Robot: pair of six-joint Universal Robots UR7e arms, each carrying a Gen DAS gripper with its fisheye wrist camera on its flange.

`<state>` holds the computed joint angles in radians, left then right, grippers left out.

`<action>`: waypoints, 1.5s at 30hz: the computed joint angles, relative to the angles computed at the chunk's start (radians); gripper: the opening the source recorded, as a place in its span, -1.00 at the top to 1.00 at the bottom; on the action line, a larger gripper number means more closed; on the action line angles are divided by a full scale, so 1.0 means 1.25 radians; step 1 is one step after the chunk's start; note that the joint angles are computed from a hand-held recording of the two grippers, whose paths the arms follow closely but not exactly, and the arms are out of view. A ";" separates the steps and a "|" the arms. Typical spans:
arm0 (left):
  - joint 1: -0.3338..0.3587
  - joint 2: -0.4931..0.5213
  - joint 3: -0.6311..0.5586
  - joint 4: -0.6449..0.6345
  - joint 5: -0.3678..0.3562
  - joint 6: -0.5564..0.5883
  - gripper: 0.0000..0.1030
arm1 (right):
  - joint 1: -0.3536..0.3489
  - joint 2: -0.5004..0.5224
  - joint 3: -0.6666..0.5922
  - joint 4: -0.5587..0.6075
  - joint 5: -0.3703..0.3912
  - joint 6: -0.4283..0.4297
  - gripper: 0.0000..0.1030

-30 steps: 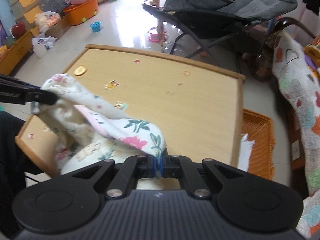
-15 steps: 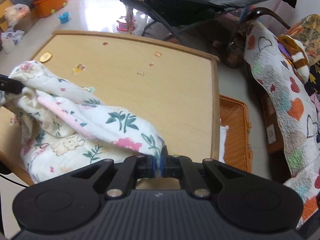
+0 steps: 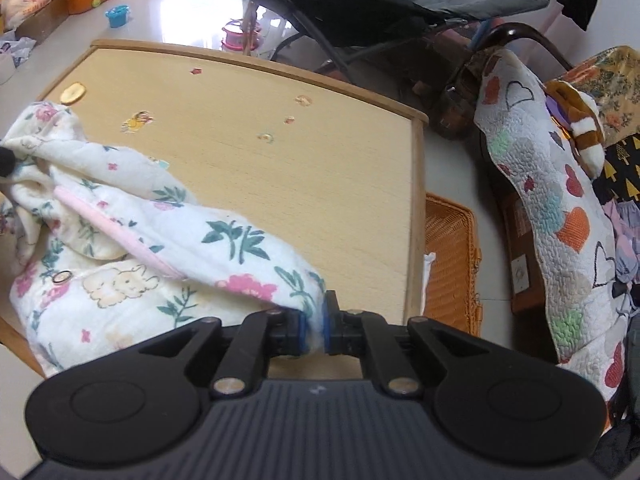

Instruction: Fold clothes

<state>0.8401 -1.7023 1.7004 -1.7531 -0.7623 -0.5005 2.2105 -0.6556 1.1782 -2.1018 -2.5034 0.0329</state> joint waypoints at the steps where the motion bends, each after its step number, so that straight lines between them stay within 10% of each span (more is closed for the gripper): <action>1: -0.003 0.001 0.001 -0.001 0.015 0.002 -0.10 | -0.002 -0.002 0.002 -0.002 -0.003 0.005 0.85; 11: -0.010 0.037 -0.068 0.074 0.094 -0.038 -0.10 | -0.012 -0.027 0.002 0.028 0.016 0.027 0.65; 21: -0.050 0.004 -0.044 0.110 0.051 -0.105 -0.12 | 0.006 -0.063 0.011 0.017 0.043 -0.092 0.43; 37: -0.076 0.020 -0.018 -0.034 0.002 0.322 -0.12 | 0.001 -0.088 0.053 0.014 0.017 -0.044 0.12; 45: -0.063 0.106 -0.112 0.062 -0.039 0.464 -0.13 | -0.007 -0.118 0.089 -0.015 0.044 -0.045 -0.06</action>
<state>0.7611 -1.5701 1.5609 -1.6759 -0.8116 0.0794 2.2017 -0.8032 1.2901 -2.1204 -2.4481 -0.0230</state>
